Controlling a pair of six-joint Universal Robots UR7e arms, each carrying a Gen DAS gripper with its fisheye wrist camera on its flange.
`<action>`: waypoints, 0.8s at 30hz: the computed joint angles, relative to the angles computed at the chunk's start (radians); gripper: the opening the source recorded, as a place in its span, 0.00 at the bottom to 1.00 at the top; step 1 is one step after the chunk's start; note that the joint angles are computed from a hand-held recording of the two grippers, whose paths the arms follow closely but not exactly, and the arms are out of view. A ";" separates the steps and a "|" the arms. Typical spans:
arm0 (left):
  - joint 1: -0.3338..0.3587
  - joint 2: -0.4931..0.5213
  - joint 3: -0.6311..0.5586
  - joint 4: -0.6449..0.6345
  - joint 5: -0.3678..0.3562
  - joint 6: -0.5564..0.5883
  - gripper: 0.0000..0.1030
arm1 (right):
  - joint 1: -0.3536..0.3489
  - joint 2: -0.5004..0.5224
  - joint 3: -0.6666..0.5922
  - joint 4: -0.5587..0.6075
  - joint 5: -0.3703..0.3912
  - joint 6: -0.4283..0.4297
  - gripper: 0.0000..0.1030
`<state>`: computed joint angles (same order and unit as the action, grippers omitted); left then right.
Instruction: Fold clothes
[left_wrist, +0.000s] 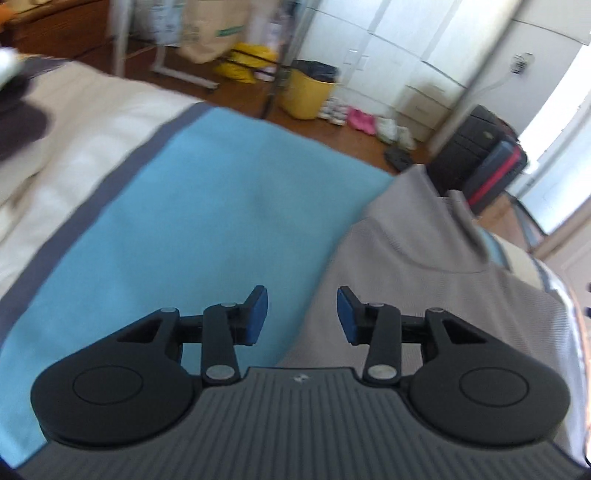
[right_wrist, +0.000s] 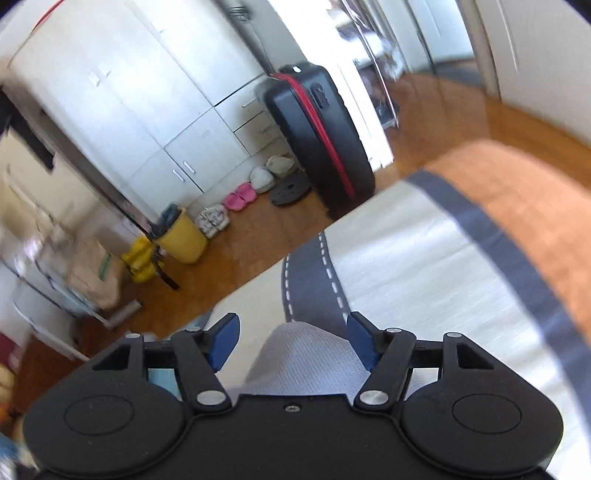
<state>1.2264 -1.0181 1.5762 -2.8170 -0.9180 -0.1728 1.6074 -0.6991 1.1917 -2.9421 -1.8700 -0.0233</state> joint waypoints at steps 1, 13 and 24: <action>0.008 0.017 -0.028 0.027 -0.020 -0.005 0.48 | -0.004 0.011 -0.021 0.029 0.012 -0.002 0.68; 0.062 0.140 -0.158 0.052 -0.124 0.010 0.64 | 0.041 0.147 -0.081 -0.006 -0.206 -0.345 0.19; -0.030 0.155 -0.102 0.009 0.213 0.131 0.15 | 0.151 -0.134 0.318 0.170 -0.011 -0.320 0.16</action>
